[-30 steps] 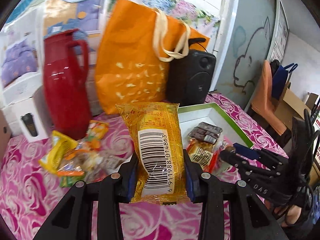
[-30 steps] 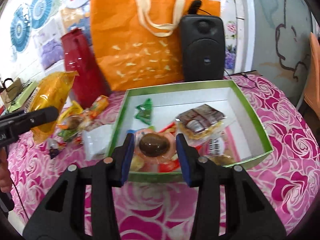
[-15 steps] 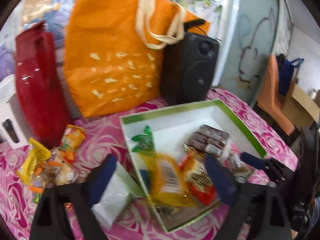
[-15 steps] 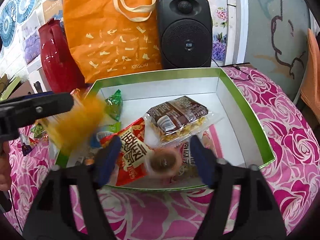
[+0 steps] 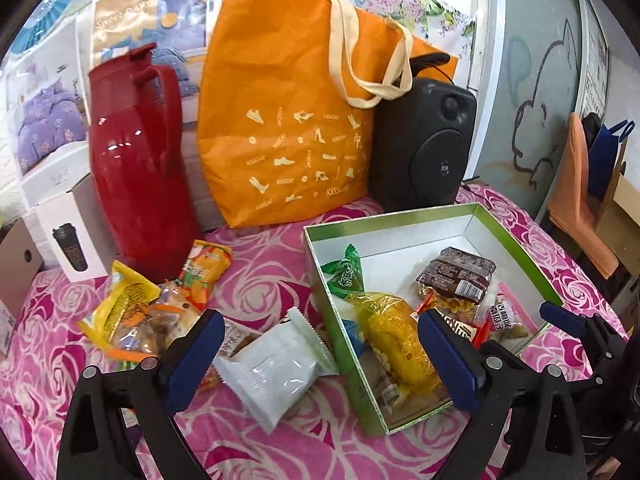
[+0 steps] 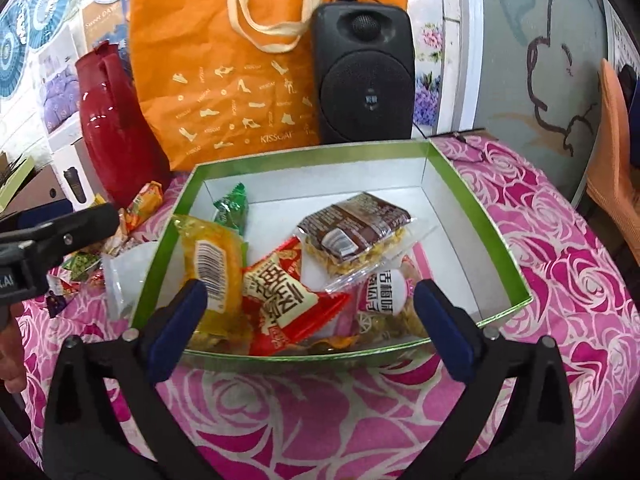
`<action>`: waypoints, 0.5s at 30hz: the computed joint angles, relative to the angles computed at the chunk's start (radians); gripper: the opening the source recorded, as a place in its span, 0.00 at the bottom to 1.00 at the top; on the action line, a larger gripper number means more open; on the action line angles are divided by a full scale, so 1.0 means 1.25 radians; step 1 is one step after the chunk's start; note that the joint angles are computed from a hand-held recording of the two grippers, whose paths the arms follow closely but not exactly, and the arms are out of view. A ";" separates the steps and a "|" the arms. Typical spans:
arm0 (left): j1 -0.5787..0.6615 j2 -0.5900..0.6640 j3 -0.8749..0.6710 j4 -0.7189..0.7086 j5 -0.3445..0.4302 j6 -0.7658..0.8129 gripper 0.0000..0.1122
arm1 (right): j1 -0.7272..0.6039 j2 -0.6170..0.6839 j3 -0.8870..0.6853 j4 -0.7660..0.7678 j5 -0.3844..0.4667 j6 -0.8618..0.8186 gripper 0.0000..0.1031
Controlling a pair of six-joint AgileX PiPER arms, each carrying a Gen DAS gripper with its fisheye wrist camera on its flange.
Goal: Organize snacks
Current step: 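Grasp the small blue-white triangular packet with left tool while right tool moves toward the white packet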
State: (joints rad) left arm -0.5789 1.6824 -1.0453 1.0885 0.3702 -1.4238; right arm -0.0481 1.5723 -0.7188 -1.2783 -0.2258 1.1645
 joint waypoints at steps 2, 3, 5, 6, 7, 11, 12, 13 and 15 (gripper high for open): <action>-0.008 -0.036 0.030 0.038 0.013 -0.041 0.88 | 0.018 -0.030 0.016 0.002 0.011 0.003 0.99; -0.012 -0.049 0.041 0.054 0.019 -0.058 0.88 | 0.027 -0.046 0.025 0.007 0.016 0.003 0.99; -0.020 -0.083 0.071 0.084 0.032 -0.090 0.88 | 0.041 -0.074 0.043 0.015 0.018 0.003 0.99; -0.022 -0.097 0.083 0.093 0.036 -0.099 0.88 | 0.050 -0.091 0.055 0.018 0.014 0.007 0.99; -0.024 -0.112 0.096 0.102 0.042 -0.108 0.88 | 0.056 -0.100 0.061 0.022 0.013 0.008 0.99; -0.035 -0.186 0.163 0.134 0.084 -0.142 0.88 | 0.110 -0.148 0.102 0.195 0.027 -0.125 0.99; -0.034 -0.218 0.196 0.155 0.094 -0.161 0.88 | 0.119 -0.155 0.109 0.212 0.019 -0.136 1.00; -0.032 -0.245 0.228 0.177 0.103 -0.183 0.89 | 0.124 -0.161 0.119 0.196 -0.005 -0.119 1.00; -0.018 -0.299 0.295 0.210 0.123 -0.215 0.90 | 0.133 -0.162 0.127 0.148 -0.050 -0.073 1.00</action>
